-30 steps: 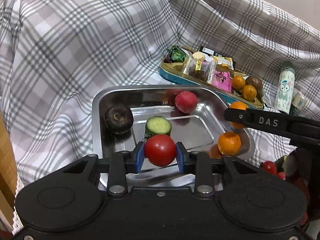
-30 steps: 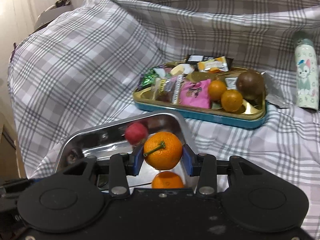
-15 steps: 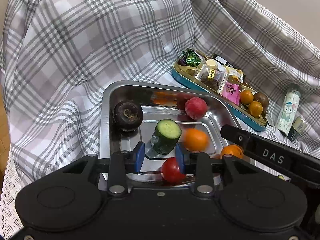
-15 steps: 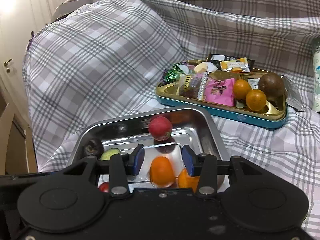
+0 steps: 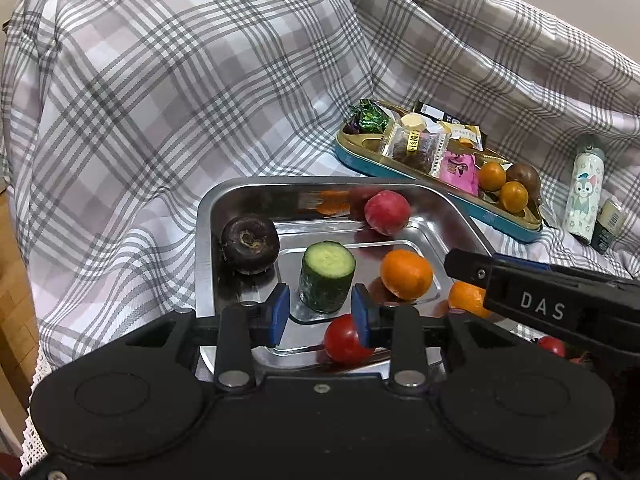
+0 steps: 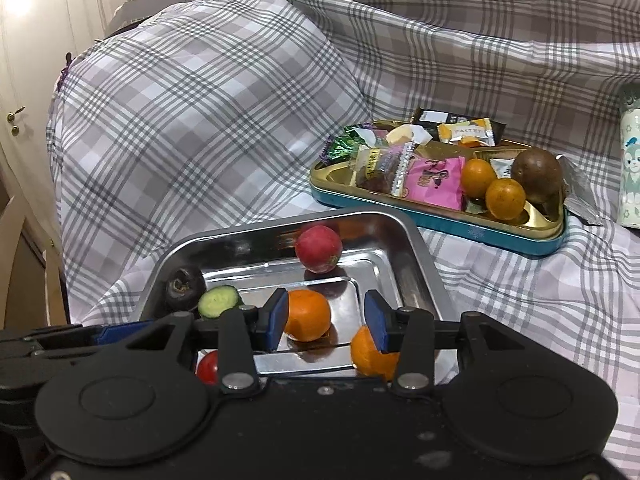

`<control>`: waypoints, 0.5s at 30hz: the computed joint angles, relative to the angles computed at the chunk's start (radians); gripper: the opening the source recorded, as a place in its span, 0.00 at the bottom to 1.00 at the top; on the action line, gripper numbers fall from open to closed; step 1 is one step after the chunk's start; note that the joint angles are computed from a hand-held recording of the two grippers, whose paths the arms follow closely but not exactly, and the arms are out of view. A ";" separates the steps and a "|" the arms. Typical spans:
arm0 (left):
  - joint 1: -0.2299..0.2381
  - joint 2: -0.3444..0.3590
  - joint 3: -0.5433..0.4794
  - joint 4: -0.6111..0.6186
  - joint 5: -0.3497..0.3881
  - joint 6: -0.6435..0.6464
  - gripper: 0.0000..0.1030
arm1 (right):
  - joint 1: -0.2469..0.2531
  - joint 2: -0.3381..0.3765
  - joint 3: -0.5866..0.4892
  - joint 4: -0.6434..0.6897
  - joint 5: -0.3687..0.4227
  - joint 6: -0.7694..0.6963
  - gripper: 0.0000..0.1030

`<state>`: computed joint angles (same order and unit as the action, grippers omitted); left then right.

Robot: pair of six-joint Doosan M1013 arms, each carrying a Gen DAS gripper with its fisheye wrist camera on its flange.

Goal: Organize fruits
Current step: 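Open the left gripper to drop the tomato while the right gripper releases the orange into the tray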

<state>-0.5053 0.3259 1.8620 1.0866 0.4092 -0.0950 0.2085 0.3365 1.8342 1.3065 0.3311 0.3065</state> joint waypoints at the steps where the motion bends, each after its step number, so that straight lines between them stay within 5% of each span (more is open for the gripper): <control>1: 0.001 0.001 -0.001 -0.003 0.002 0.000 0.41 | 0.000 0.000 0.001 -0.008 -0.002 0.008 0.44; 15: -0.008 0.004 -0.005 0.006 0.034 -0.002 0.41 | 0.005 -0.004 0.008 -0.093 -0.031 0.082 0.44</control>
<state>-0.5130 0.3296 1.8568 1.0930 0.4429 -0.0975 0.2130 0.3329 1.8423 1.2135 0.3005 0.3886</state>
